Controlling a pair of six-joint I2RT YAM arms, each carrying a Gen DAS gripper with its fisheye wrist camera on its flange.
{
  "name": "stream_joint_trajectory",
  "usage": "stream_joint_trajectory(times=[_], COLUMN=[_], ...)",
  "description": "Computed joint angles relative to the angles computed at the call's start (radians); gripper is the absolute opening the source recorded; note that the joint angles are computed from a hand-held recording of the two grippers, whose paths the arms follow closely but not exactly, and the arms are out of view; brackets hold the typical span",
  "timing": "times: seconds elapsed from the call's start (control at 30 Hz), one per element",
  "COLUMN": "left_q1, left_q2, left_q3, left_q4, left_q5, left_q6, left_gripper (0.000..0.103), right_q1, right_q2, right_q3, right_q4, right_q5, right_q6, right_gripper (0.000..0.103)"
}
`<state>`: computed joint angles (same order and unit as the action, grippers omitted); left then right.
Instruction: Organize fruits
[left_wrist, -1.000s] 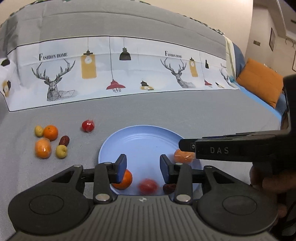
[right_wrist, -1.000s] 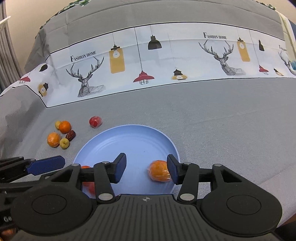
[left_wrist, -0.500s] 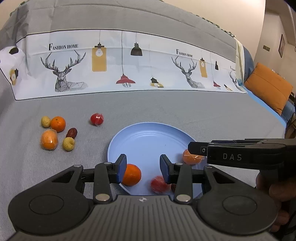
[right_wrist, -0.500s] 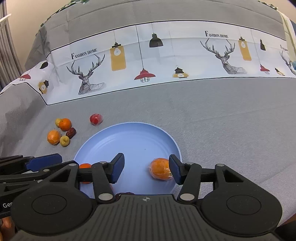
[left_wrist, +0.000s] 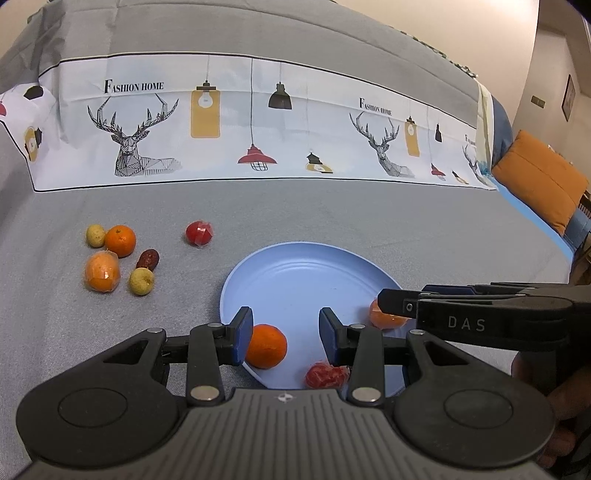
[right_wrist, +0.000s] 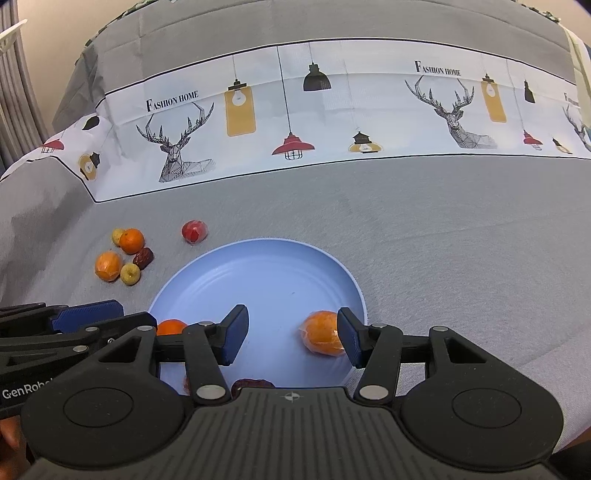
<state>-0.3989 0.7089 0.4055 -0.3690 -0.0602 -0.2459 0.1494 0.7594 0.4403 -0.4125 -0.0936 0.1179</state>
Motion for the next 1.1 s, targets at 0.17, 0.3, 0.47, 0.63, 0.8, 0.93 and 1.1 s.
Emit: stream_joint_trajectory(times=[0.17, 0.3, 0.47, 0.63, 0.8, 0.93, 1.1], left_q1=[-0.009, -0.019, -0.047, -0.058, -0.052, -0.049, -0.042], left_q2=[0.003, 0.006, -0.003, -0.006, -0.007, -0.009, -0.014], left_q3=[0.003, 0.001, -0.002, -0.001, -0.001, 0.001, 0.007], left_q4=[-0.004, 0.001, 0.0, -0.001, 0.003, 0.014, 0.029], left_q5=[-0.012, -0.025, -0.064, -0.1, -0.133, -0.177, -0.228], left_q6=[-0.004, -0.005, -0.012, -0.01, -0.009, -0.003, 0.01], left_gripper=[0.044, 0.044, 0.042, 0.029, 0.014, 0.011, 0.011], right_q1=[-0.004, -0.01, -0.012, -0.008, -0.002, 0.013, 0.036], right_q2=[0.0, -0.001, -0.005, -0.001, -0.007, -0.013, -0.021], right_q3=[-0.001, -0.001, -0.002, 0.001, -0.001, -0.002, -0.006], right_q4=[0.002, 0.002, 0.001, 0.001, 0.002, 0.003, 0.015], right_q5=[-0.001, -0.008, -0.011, -0.005, -0.003, 0.001, -0.001], right_q6=[0.004, 0.002, -0.003, -0.005, -0.007, -0.015, -0.027], right_gripper=[0.062, 0.066, 0.067, 0.067, 0.066, 0.057, 0.033])
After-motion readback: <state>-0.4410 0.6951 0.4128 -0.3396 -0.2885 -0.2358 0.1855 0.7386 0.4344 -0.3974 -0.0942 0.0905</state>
